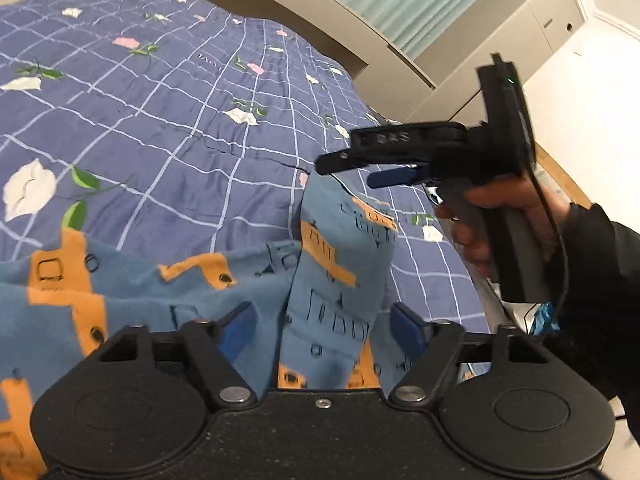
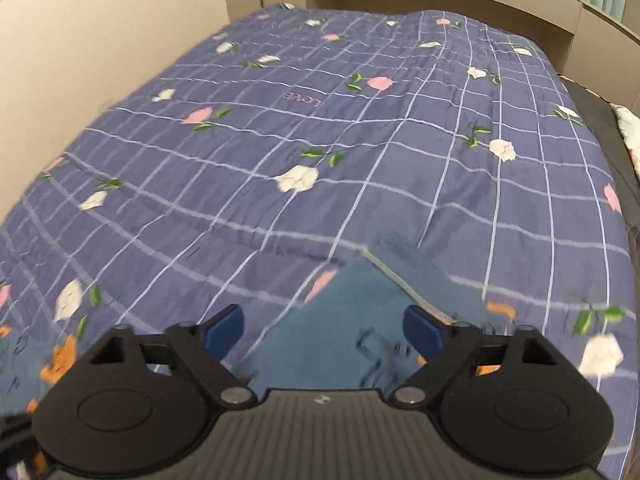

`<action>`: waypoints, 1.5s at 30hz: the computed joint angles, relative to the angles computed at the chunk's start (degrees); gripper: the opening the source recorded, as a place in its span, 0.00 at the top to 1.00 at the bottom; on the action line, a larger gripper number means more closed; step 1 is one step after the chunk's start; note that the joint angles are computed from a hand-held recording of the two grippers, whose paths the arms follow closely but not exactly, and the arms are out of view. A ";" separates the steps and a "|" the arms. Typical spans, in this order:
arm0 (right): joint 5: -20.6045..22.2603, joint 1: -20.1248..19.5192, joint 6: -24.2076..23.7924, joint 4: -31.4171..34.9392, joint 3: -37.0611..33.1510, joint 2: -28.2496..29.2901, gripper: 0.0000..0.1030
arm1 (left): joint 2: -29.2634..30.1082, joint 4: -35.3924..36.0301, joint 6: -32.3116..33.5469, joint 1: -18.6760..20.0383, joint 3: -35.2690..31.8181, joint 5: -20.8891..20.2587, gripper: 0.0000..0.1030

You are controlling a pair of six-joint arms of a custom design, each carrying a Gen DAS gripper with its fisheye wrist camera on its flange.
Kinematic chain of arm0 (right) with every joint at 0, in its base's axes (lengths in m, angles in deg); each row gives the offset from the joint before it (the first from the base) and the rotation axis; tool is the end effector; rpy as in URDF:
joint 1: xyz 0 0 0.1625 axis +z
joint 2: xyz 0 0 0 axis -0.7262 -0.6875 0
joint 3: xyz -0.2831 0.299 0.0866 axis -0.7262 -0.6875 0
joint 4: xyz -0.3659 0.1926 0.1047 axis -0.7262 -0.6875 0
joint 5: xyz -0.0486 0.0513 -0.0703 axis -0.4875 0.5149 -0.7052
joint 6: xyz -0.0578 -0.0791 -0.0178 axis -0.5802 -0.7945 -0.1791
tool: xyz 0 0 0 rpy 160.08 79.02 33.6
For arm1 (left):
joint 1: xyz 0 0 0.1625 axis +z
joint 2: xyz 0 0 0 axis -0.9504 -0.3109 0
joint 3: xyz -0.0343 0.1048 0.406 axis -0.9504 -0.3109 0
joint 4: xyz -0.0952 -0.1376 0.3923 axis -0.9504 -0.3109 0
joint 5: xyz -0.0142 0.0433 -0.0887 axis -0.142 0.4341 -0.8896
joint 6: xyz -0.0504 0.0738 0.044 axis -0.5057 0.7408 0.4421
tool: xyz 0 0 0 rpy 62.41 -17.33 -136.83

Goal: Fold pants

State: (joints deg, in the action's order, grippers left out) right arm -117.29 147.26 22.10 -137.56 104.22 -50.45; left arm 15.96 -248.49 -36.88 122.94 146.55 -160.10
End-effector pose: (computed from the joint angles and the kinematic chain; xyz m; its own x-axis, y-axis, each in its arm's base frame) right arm 0.1836 -0.6119 0.2863 -0.7116 -0.0020 0.7026 -0.4112 0.8120 -0.4142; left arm -0.2428 -0.5274 0.1269 -0.8870 0.4615 -0.0158 0.4282 0.8091 -0.4024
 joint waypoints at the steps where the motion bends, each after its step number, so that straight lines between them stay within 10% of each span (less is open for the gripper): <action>1: -0.71 -0.08 0.57 1.15 -1.75 1.20 0.18 | 0.63 0.67 -0.48 0.23 -0.90 -0.34 0.47; 4: -2.71 -0.17 2.81 4.29 -5.55 3.75 0.28 | 1.81 3.82 -2.00 1.26 -3.08 -2.03 0.65; 12: -11.24 0.74 9.00 14.57 -13.39 9.46 0.51 | 2.65 6.42 -2.54 1.37 -4.65 -2.12 0.76; 17: -13.55 0.69 11.54 15.57 -13.83 10.38 0.86 | 2.48 6.63 -1.73 0.46 -4.73 -0.81 0.96; 34: -5.62 4.02 -0.68 -25.41 16.06 -11.80 0.98 | -3.54 3.97 9.00 -8.05 1.51 4.63 0.99; 45: -4.46 4.06 9.50 -43.60 44.51 -29.74 0.98 | -8.29 9.71 20.03 -14.32 8.57 7.44 0.99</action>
State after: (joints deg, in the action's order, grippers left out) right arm -121.75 151.32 31.60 -181.16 148.73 -80.19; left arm 7.67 -238.79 -16.85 108.61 155.11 -152.66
